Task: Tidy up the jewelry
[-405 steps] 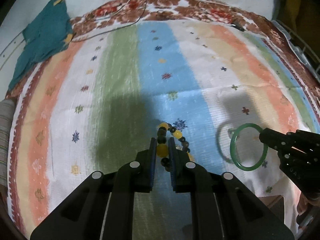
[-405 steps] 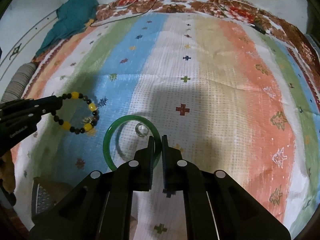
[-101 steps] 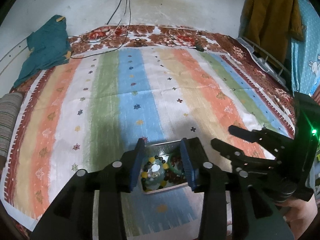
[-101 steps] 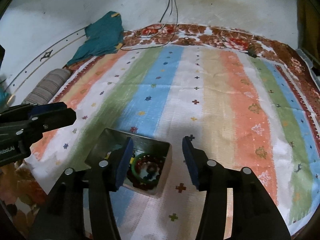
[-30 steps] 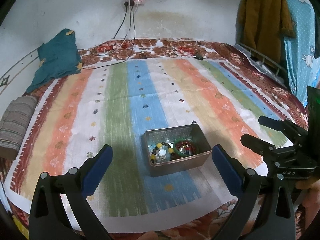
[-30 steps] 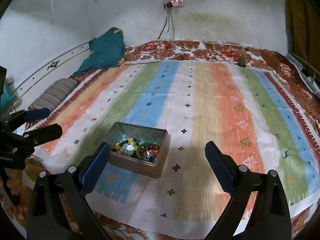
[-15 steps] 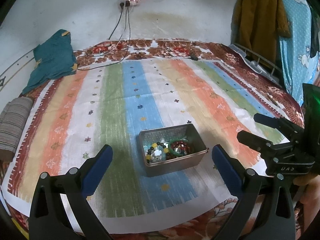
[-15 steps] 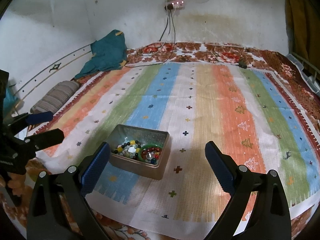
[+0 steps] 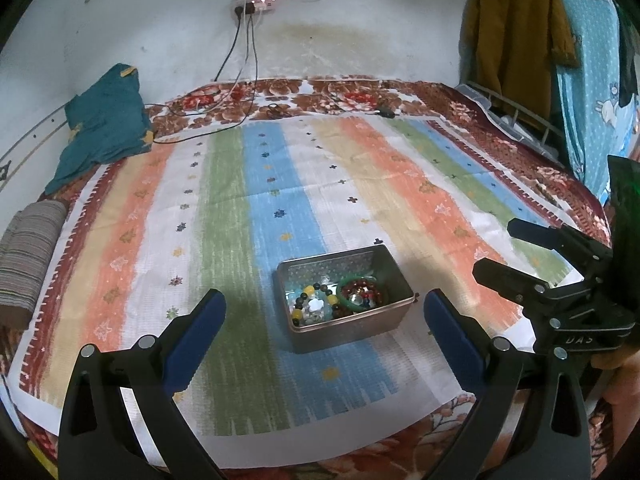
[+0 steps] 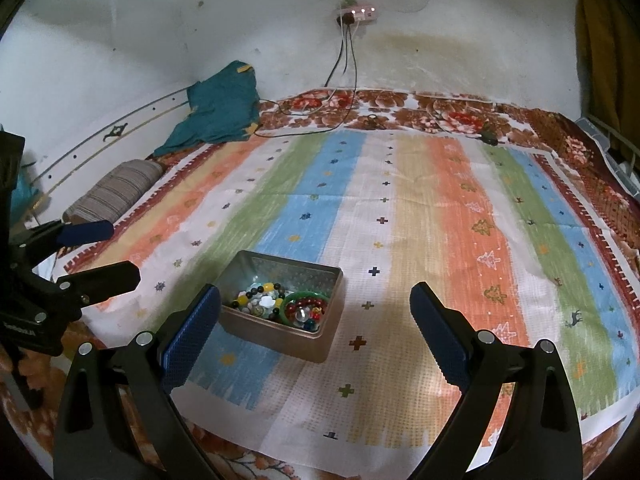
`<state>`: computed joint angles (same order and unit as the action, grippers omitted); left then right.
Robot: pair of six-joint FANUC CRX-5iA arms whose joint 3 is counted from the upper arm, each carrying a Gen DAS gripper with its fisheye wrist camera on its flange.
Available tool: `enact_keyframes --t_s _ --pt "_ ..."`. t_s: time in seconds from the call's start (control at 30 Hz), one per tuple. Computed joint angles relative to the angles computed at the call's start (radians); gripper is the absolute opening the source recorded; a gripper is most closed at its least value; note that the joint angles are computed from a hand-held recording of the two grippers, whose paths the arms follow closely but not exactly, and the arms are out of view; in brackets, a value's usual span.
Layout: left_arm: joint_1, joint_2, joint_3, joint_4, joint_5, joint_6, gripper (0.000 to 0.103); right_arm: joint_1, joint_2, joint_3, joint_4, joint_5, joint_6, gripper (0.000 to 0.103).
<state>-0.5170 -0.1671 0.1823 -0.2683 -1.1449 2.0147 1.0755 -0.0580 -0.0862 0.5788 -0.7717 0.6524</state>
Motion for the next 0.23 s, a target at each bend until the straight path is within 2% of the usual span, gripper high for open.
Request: enact_keyframes --t_s 0.23 --pt "0.012 -0.002 -0.005 0.012 -0.003 -0.013 0.097 0.001 0.006 0.009 -0.010 -0.007 0.005 0.096"
